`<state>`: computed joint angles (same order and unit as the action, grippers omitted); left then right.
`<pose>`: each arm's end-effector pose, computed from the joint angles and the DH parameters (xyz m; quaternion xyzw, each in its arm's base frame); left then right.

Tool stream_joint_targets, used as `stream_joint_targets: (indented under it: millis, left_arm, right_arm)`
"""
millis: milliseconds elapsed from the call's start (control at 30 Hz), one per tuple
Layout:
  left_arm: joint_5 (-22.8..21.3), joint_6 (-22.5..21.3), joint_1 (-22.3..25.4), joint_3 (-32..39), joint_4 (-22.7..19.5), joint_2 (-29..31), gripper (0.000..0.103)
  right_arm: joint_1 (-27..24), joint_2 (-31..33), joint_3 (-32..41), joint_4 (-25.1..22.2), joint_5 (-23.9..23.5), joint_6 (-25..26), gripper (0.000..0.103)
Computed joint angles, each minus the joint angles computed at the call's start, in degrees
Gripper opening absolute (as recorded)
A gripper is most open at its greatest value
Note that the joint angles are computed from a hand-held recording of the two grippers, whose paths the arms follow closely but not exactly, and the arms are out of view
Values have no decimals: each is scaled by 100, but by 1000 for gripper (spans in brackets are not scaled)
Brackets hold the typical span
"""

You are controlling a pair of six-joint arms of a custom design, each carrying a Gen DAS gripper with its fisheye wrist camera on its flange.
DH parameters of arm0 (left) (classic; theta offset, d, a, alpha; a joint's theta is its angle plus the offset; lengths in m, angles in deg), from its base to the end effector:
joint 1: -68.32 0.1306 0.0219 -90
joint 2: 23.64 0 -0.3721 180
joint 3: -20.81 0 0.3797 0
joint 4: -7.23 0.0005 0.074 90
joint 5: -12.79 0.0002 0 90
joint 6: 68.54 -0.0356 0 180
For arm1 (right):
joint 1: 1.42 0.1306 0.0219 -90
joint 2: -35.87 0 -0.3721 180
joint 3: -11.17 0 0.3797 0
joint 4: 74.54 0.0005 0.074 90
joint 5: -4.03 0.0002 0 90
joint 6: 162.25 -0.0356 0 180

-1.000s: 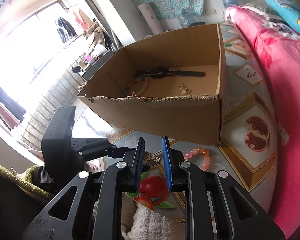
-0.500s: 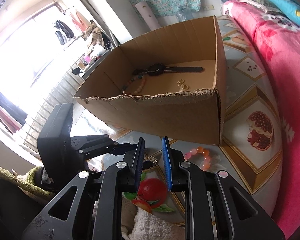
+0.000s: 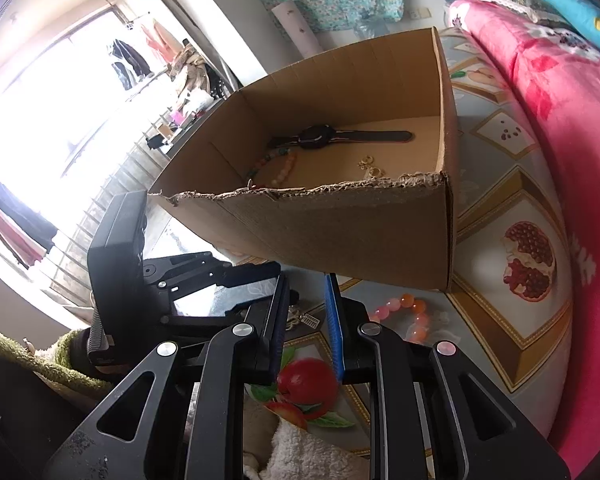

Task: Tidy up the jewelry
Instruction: 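Close the right tool on the small gold earring on the table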

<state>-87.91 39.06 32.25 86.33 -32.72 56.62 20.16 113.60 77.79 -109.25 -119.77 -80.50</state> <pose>0.3180 -0.2241 0.3117 0.1243 0.9410 -0.0570 0.3096 0.3532 0.1605 0.3466 -0.2115 0.8679 0.3529 0.2784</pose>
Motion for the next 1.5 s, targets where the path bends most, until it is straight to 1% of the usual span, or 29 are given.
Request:
stream_joint_targets:
  millis: [67,133,167,267,400,500,567,600,700,800,867,1033,1333,1400,1500]
  left_arm:
    - [-33,15,-6,-21,12,-18,33]
    - [-308,-15,-123,-21,-30,-10,33]
    - [-516,-32,-202,4,-87,3,33]
    - [-771,59,-236,-14,-221,-46,33]
    - [-937,277,-215,-83,-316,-164,33]
    - [-1014,410,-200,-150,-357,-257,33]
    - [-1019,497,-150,-254,-399,-403,33]
    - [-1056,580,-201,-243,-375,-350,33]
    - [-1120,717,-225,-286,-399,-430,33]
    - [-1160,848,-275,-401,-389,-569,33]
    - [-1124,895,-278,-421,-379,-590,33]
    - [-1016,837,-243,-584,-307,-774,33]
    - [-780,743,-132,-743,-118,-912,33]
    - [-731,706,-87,-791,-114,-970,33]
    - [-698,714,-66,-805,-91,-959,33]
  right_arm:
    - [5,1,0,5,19,-12,19]
    - [9,5,4,5,23,-21,19]
    - [8,10,12,-2,24,-14,19]
    - [3,10,6,14,0,-8,19]
    - [20,15,-9,6,-45,32,19]
    - [90,16,-19,-22,-44,159,19]
    - [188,19,-32,-46,-34,249,19]
    - [270,31,-40,-82,-18,341,19]
    - [562,98,-40,-220,205,660,20]
    - [872,205,-26,-312,665,1000,20]
    - [975,294,1,-327,883,1153,20]
    - [1186,548,154,-376,1546,1528,19]
    - [1374,689,211,-153,1965,1923,19]
    - [1395,735,246,-143,2006,2103,19]
    - [1432,778,336,-224,2033,2225,19]
